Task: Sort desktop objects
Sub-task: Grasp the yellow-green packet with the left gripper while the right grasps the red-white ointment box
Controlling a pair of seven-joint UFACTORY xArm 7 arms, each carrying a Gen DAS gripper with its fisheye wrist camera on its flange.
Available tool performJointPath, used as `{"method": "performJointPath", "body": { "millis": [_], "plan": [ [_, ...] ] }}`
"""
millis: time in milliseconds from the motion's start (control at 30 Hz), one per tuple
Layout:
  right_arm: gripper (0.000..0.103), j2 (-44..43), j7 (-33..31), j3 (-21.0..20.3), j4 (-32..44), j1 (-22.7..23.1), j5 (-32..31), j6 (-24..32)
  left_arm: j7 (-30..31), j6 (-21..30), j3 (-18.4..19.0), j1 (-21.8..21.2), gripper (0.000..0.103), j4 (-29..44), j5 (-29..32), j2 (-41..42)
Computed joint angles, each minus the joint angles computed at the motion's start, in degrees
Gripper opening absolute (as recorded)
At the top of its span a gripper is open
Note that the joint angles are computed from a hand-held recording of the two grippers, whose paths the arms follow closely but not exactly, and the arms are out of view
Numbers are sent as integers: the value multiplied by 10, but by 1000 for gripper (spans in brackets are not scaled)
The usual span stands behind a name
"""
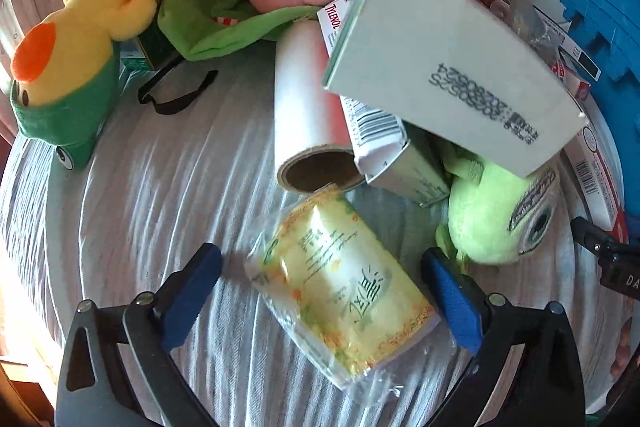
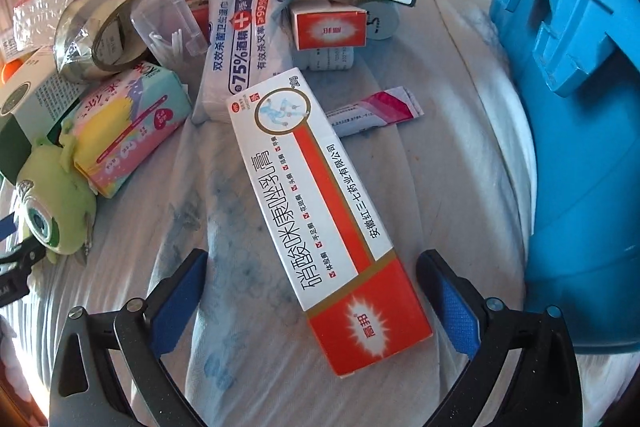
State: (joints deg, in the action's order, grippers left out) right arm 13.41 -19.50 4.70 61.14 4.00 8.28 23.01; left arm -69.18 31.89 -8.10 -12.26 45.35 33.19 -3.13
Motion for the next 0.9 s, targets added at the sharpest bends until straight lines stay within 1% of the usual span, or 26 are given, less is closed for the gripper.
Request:
{"method": "performJointPath", "body": {
  "millis": [33, 67, 100, 133, 167, 200, 233, 267, 333, 367, 433, 500, 633, 800, 900],
  "plan": [
    [103, 1, 4, -2, 8, 1, -5, 18, 0, 4, -1, -2, 86, -8, -4, -12],
    [103, -1, 5, -2, 11, 1, -5, 31, 4, 7, -3, -3, 75, -17, -12, -25],
    [103, -8, -7, 4, 7, -6, 12, 37, 11, 5, -4, -4, 66, -26, -21, -36],
    [102, -20, -30, 12, -5, -14, 38, 36, 19, 0, -5, -4, 62, -37, -35, -48],
    [98, -34, -53, 17, -20, -17, 58, 30, 23, 1, -9, -3, 56, -44, -43, -57],
    [90, -48, -75, 20, -33, -18, 75, 23, 25, 3, -12, -2, 51, -50, -49, -65],
    [85, -62, -102, 24, -45, -20, 97, 24, 26, 2, -16, 0, 50, -55, -52, -71],
    [77, -69, -124, 24, -47, -21, 122, 36, 22, 4, -20, 3, 48, -58, -51, -75],
    [71, -74, -168, 21, -39, -23, 175, 69, 15, 12, -29, 8, 48, -58, -45, -78],
    [70, -74, -172, 16, -36, -19, 178, 73, 14, 16, -31, 10, 48, -56, -44, -78],
    [71, -69, -158, 6, -30, -10, 162, 62, 17, 22, -33, 11, 48, -49, -40, -75],
    [71, -59, -150, 2, -14, -9, 160, 68, 20, 24, -32, 12, 48, -45, -41, -72],
    [70, -49, -138, 2, 2, -5, 143, 69, 16, 20, -34, 11, 48, -46, -40, -72],
    [68, -42, -111, 3, 5, 7, 107, 60, 29, 19, -32, 8, 48, -47, -48, -73],
    [69, -21, -93, 6, 23, 2, 107, 79, 38, 11, -30, 9, 48, -52, -53, -79]
  ]
}}
